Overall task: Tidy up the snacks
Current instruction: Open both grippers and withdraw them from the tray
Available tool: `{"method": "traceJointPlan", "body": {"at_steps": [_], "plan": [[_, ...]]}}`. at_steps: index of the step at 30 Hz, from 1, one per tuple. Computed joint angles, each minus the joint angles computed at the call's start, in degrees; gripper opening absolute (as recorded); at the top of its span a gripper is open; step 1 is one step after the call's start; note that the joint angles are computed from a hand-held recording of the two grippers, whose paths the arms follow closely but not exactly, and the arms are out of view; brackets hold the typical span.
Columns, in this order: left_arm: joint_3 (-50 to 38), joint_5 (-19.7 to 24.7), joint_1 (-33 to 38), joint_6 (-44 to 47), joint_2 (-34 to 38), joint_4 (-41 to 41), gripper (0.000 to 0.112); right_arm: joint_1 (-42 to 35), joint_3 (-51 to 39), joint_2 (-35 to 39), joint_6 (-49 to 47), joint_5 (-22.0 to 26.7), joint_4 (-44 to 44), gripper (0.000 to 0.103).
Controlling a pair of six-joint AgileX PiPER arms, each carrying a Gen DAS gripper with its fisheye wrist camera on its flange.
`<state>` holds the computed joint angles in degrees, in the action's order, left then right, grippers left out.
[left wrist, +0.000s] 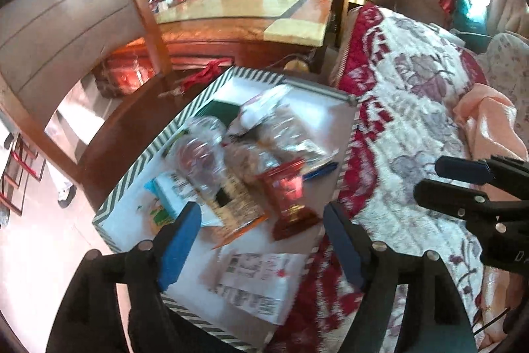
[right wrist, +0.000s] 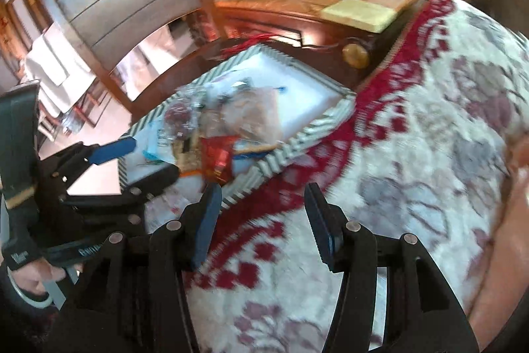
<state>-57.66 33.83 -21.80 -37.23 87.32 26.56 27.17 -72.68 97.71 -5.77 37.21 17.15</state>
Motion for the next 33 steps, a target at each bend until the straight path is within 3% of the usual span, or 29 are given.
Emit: {"method": "traceJointPlan", "body": {"at_steps": [15,23,33], "plan": [[-6.5,1.2,-13.9,-6.0,4.6,3.9,0.092,-9.9,18.1,-15.0,4.9,-5.2,-4.2,0.052],[-6.8,2.2,-16.9,-9.8,6.1,7.4,0.093,-11.4,21.8,-14.9,1.4,-5.5,-1.0,0.052],[-3.7,2.7,-14.2,-11.2,3.3,7.8,0.093,-6.5,19.3,-11.1,1.4,-6.2,-0.6,0.052]]}}
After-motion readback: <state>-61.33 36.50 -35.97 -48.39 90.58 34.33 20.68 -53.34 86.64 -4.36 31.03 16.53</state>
